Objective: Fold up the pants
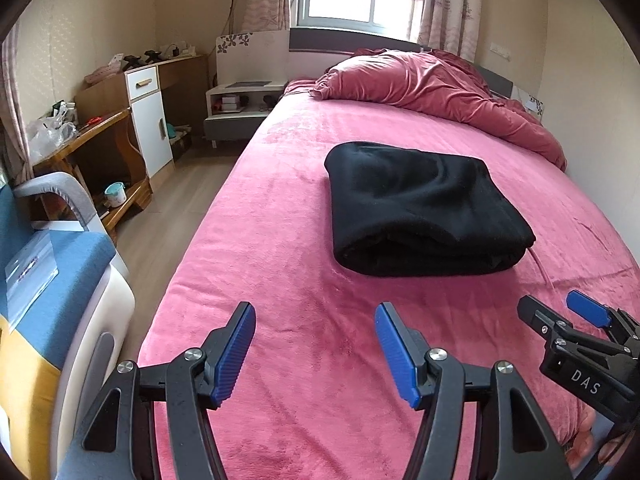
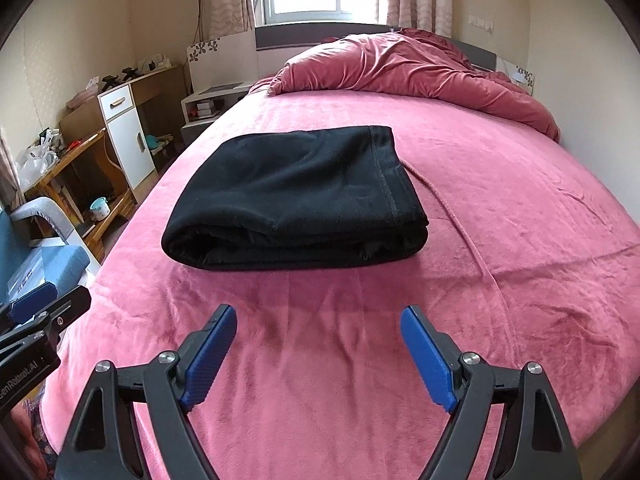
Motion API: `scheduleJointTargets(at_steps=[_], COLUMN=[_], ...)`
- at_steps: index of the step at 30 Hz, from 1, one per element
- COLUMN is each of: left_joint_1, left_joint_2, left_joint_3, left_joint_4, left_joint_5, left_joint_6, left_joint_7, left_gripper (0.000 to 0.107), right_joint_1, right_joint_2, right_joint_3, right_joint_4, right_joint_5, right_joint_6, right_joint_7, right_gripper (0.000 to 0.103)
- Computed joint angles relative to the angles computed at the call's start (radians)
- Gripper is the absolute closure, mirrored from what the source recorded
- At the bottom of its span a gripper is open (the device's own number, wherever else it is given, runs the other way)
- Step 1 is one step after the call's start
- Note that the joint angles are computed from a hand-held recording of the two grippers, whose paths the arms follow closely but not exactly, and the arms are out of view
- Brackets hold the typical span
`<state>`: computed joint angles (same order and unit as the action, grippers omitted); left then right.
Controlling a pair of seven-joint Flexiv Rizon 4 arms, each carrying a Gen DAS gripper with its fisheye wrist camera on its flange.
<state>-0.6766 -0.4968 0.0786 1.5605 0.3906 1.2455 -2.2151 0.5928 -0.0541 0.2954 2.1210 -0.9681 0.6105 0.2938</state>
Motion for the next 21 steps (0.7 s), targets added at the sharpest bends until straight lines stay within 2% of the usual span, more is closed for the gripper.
scheduleJointTargets(at_steps=[21], left_joint_1=[-0.013], left_joint_2=[0.003], left_joint_3=[0.010], left_joint_4=[-0.008], left_joint_5=[0.033], left_joint_6=[-0.011], left_joint_7=[-0.040], left_gripper=[0.043], right_joint_1=[-0.003], right_joint_2=[0.004], right_joint_3=[0.002], right_joint_4=[0.006], right_joint_5=[0.010], right_joint_6=[0.005], right_joint_7=[-0.007], right_gripper=[0.018])
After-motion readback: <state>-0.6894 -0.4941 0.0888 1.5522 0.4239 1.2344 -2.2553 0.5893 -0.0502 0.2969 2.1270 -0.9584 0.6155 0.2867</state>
